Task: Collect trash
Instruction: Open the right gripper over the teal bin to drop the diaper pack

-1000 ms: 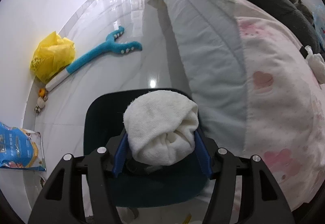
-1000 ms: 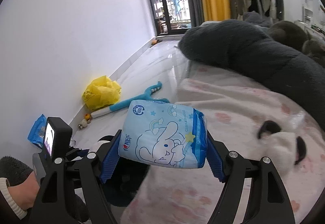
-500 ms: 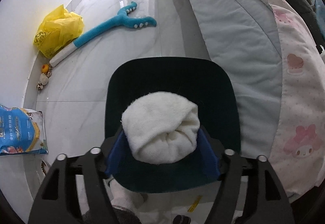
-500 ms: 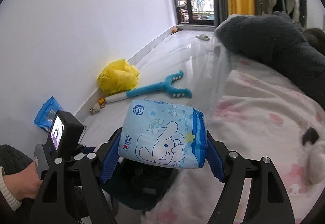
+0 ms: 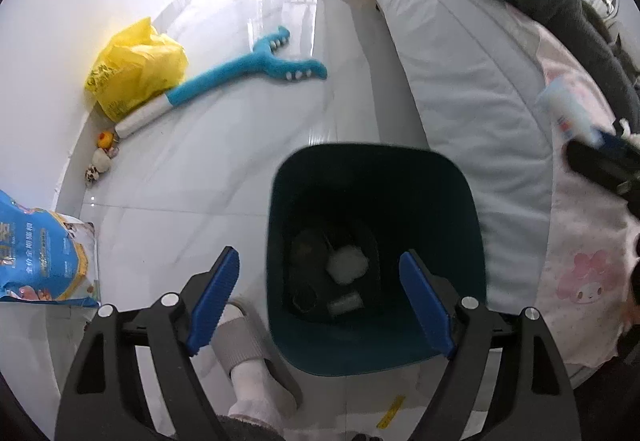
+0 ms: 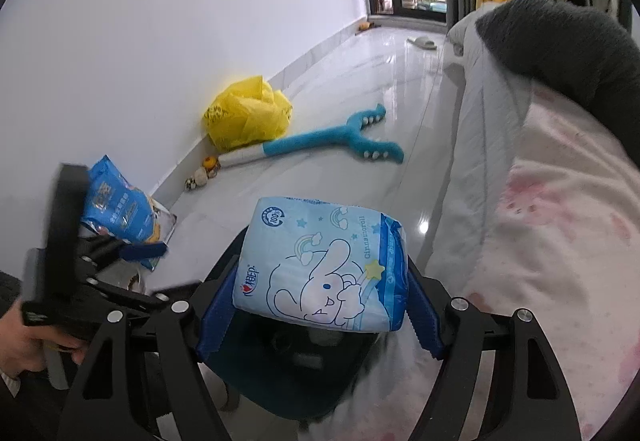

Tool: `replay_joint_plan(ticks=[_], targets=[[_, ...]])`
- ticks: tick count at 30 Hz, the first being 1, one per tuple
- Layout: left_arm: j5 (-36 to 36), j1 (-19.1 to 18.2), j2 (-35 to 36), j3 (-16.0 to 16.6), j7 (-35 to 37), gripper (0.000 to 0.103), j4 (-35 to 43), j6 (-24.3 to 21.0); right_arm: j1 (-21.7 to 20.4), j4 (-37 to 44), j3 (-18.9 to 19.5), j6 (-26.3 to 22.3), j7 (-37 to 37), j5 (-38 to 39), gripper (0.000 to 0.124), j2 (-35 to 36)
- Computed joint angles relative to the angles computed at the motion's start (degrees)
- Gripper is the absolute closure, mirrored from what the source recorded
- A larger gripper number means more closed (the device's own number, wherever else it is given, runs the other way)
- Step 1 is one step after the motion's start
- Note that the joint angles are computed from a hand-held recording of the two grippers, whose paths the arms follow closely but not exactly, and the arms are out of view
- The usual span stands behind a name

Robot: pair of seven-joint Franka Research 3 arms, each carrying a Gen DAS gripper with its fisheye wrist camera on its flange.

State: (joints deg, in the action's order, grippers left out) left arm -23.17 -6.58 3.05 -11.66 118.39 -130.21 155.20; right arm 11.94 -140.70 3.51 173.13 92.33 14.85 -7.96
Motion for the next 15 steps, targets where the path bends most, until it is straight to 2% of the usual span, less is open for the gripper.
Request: replay_joint_plan(ticks=[6, 15], targets=[[-7.01, 0.14, -2.31, 0.46, 7.06, 0.019, -0.91, 2.91, 0.38, 2.91, 0.4, -1.72, 1.49, -1.5, 0.048, 4.28], [-17.08, -1.36, -5.69, 2.86, 14.59, 0.025, -0.77, 3.92, 2.28, 7.33, 0.0, -4.59, 2.75, -3.63, 0.048, 10.12]])
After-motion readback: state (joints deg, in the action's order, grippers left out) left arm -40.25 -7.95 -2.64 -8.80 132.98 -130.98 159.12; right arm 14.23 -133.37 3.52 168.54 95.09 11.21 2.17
